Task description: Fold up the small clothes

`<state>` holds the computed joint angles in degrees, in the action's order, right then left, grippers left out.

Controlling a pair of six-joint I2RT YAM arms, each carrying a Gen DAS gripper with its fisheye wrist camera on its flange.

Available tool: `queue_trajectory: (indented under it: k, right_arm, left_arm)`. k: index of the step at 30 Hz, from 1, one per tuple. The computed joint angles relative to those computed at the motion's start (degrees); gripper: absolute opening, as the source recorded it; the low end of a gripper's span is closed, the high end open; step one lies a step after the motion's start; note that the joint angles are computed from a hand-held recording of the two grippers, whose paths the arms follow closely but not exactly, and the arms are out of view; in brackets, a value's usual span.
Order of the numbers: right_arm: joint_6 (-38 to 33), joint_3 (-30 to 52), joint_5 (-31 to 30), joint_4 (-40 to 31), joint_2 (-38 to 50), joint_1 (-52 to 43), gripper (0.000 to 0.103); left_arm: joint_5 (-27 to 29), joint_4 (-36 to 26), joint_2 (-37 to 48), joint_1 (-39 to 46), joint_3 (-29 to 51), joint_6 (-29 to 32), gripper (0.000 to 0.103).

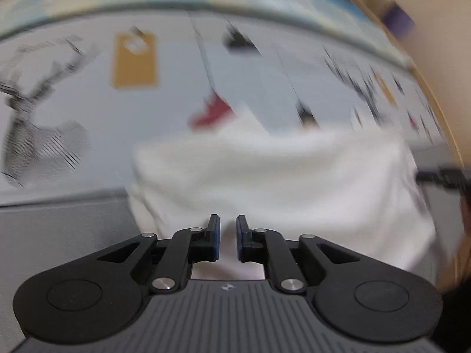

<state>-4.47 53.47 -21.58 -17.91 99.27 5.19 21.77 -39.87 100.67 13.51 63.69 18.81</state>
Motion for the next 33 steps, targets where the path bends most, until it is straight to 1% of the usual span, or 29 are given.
queue_trajectory:
  k: [1,2,3,4,5,6,8,9,10,11,12,13,14,15,17,18,19,20,21,22,23,25,26,27,28,29,31,32,33]
  right_arm:
    - [-0.8,-0.1,-1.2,-1.5,0.0,-0.2,0.027]
    - [-2.2,0.9,-0.3,-4.7,1.1,0.7,0.027]
    - [-4.4,1.4,3.2,-7.5,1.9,2.4,0.027]
    - [-6.5,0.7,7.6,-8.1,2.0,4.3,0.026]
    - [-8.7,-1.7,10.0,-6.2,0.0,6.0,0.026]
    - [-8.8,-2.3,10.9,-6.0,-1.3,7.0,0.026]
    - [-5.1,-2.7,8.8,-6.4,-3.5,6.9,0.026]
    - [-3.8,-3.2,7.5,-6.3,-4.4,6.6,0.026]
    - [-2.9,-3.4,8.4,-6.7,-4.5,7.0,0.026]
    - [-2.1,-2.5,11.7,-8.0,-2.9,8.4,0.026]
    - [-2.3,-2.5,14.7,-9.2,-2.2,9.9,0.026]
    - [-3.1,-3.4,16.1,-8.8,-2.8,11.1,0.026]
    - [-2.9,-3.8,17.7,-8.9,-4.0,12.2,0.026]
    - [-1.0,-3.8,18.7,-9.2,-5.1,12.7,0.026]
    - [3.8,-5.9,22.2,-7.5,-10.0,13.3,0.026]
    - [5.7,-6.8,24.1,-6.4,-12.7,13.7,0.026]
    - [7.6,-7.6,25.3,-5.5,-15.2,13.7,0.027]
    - [9.9,-8.5,25.8,-4.7,-18.2,13.4,0.027]
    - [11.8,-9.2,26.2,-4.4,-20.6,13.3,0.027]
    - [13.7,-9.9,27.3,-4.4,-23.4,13.7,0.027]
    - [14.7,-10.5,28.5,-4.3,-25.6,14.2,0.027]
    - [16.0,-11.5,31.0,-5.1,-29.3,15.7,0.027]
    - [16.7,-11.9,32.5,-5.8,-31.1,17.2,0.027]
    - [16.5,-12.4,33.3,-5.8,-32.4,17.8,0.027]
    - [17.3,-12.9,34.8,-6.2,-33.9,19.7,0.027]
    - [18.0,-13.4,36.4,-6.2,-35.0,21.6,0.027]
    - [19.1,-14.3,39.1,-6.0,-36.1,25.0,0.027]
    - [20.5,-15.0,40.7,-6.0,-36.8,27.2,0.027]
    - [21.9,-15.6,41.5,-5.9,-37.1,28.9,0.027]
  left_arm:
    - [-1.9,-2.3,0.8,-0.6,-0.2,2.9,0.014]
    - [-5.6,-4.2,1.4,-1.6,-1.1,6.0,0.013]
    - [-7.2,-3.4,0.3,-1.9,-3.1,8.9,0.012]
    - [-7.2,-2.5,-1.7,-1.9,-4.5,10.8,0.012]
    - [-6.0,-3.1,-3.1,-1.3,-4.8,11.2,0.012]
    - [-3.6,-4.1,-4.2,0.0,-4.9,11.4,0.012]
    - [0.0,-5.5,-5.1,2.2,-6.1,13.4,0.013]
    - [-2.2,-5.8,-5.0,2.3,-7.6,14.9,0.013]
    - [-6.2,-4.2,-5.7,1.1,-10.7,17.7,0.012]
    - [-6.1,-1.9,-9.0,1.1,-14.0,21.5,0.013]
    - [-5.8,-1.6,-11.2,1.3,-15.1,23.4,0.013]
    - [-4.9,-2.3,-11.6,2.4,-14.7,22.9,0.013]
    - [-2.7,-2.6,-12.7,4.9,-14.4,23.2,0.013]
    - [-0.2,-1.8,-14.1,7.6,-14.8,24.6,0.013]
    - [7.8,-1.1,-16.4,16.2,-14.3,27.4,0.014]
    - [11.8,-0.7,-16.2,20.6,-13.0,27.7,0.015]
    - [16.0,0.7,-16.0,25.6,-11.9,27.5,0.020]
    - [19.9,3.3,-15.4,30.8,-10.7,26.0,0.025]
    - [22.2,6.2,-15.7,33.2,-10.3,22.4,0.030]
    - [25.6,9.7,-13.5,38.5,-8.6,19.9,0.030]
    - [27.6,13.8,-10.9,42.1,-6.3,16.6,0.030]
    - [29.5,25.0,-6.0,49.4,-4.2,9.6,0.030]
    - [28.7,30.6,-2.0,52.9,-2.2,6.0,0.030]
    - [27.3,33.9,2.0,55.3,0.7,4.0,0.030]
    - [24.9,39.3,5.9,57.7,2.6,1.8,0.030]
    - [22.6,42.7,8.7,59.1,4.1,0.8,0.030]
    - [18.0,46.8,14.8,61.4,8.7,0.7,0.030]
    - [16.6,47.6,17.2,62.1,10.9,0.9,0.030]
    - [15.7,46.7,19.8,63.3,14.0,1.4,0.030]
